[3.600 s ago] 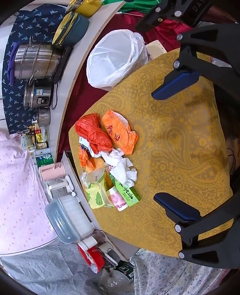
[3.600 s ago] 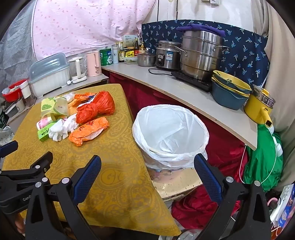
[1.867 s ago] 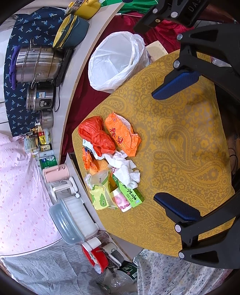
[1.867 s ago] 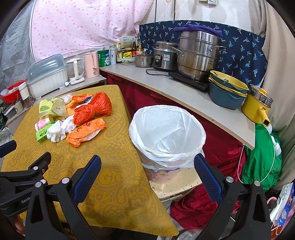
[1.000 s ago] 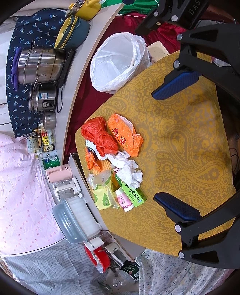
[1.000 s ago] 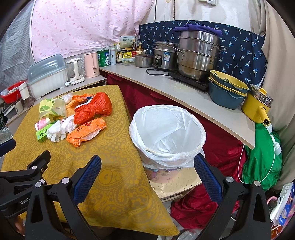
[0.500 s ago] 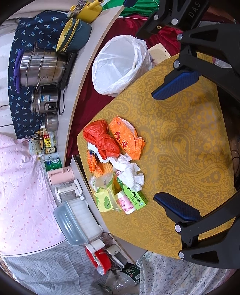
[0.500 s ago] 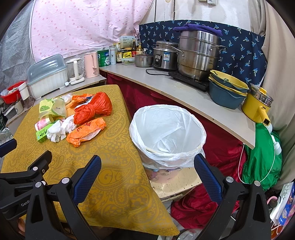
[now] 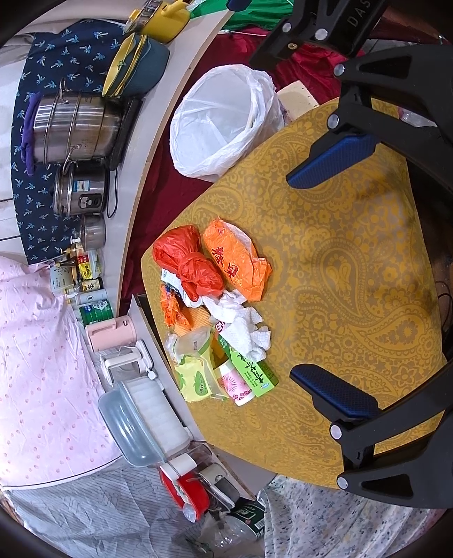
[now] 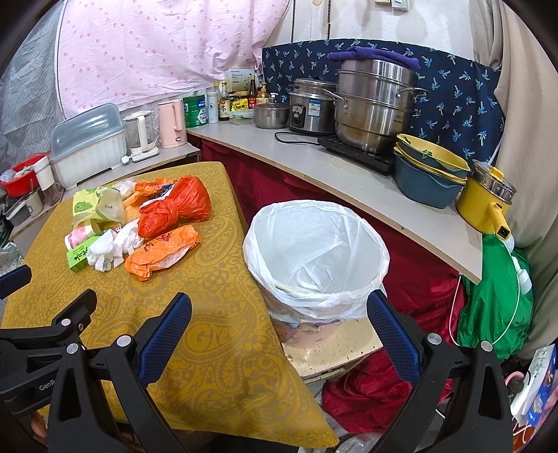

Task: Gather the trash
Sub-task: 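Grasp the yellow-green snack bag with the left gripper while the right gripper grasps the red plastic bag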

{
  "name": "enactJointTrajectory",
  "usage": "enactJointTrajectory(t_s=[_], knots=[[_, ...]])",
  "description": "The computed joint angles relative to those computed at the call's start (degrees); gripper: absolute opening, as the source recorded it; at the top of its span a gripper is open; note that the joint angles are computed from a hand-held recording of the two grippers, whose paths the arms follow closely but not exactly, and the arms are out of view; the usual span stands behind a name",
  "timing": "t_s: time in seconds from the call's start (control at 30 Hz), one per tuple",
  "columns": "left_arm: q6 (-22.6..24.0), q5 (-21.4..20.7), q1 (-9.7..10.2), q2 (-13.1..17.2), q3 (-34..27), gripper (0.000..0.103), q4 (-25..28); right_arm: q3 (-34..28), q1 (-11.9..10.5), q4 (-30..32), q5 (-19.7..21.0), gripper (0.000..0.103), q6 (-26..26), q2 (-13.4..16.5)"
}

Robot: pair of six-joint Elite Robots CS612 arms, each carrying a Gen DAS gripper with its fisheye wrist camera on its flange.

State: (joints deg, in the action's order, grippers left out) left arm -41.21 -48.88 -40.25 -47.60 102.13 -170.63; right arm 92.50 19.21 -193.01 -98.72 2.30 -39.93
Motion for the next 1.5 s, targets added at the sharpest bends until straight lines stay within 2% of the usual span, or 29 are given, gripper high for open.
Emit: enactJointTrajectory(t_s=[0.37, 0.53, 0.73, 0.9, 1.03, 1.27, 1.5], knots=[[-1.1, -0.5, 1.83, 0.2, 0.0, 0.096, -0.6, -3.0, 0.4, 0.7, -0.4, 0.096, 0.8, 1.4], [-2.5, -0.4, 3.64, 0.4, -0.3, 0.096, -0.2, -6.5, 0.7, 2.5, 1.0, 0.096, 2.4, 2.9], [-5.0, -1.0, 6.73, 0.9, -1.4, 0.096, 1.7, -12.7, 1.6, 5.3, 2.6, 0.096, 3.1, 5.9], [-6.4, -2.2, 9.90, 1.8, -3.2, 0.096, 2.7, -19.9, 2.8, 8.9, 3.1, 0.096, 3.1, 9.4], [-6.7, -2.2, 12.30, 2.9, -4.9, 0.096, 1.5, -27.1, 3.4, 12.8, 4.4, 0.096, 3.7, 13.0], [-6.5, -3.4, 16.96, 6.0, -9.9, 0.096, 1.3, -41.7, 3.6, 23.1, 6.6, 0.096, 7.3, 20.1], [-3.8, -12.0, 21.04, 9.4, -14.6, 0.096, 2.0, -56.2, 3.3, 33.4, 9.9, 0.096, 11.3, 27.8]])
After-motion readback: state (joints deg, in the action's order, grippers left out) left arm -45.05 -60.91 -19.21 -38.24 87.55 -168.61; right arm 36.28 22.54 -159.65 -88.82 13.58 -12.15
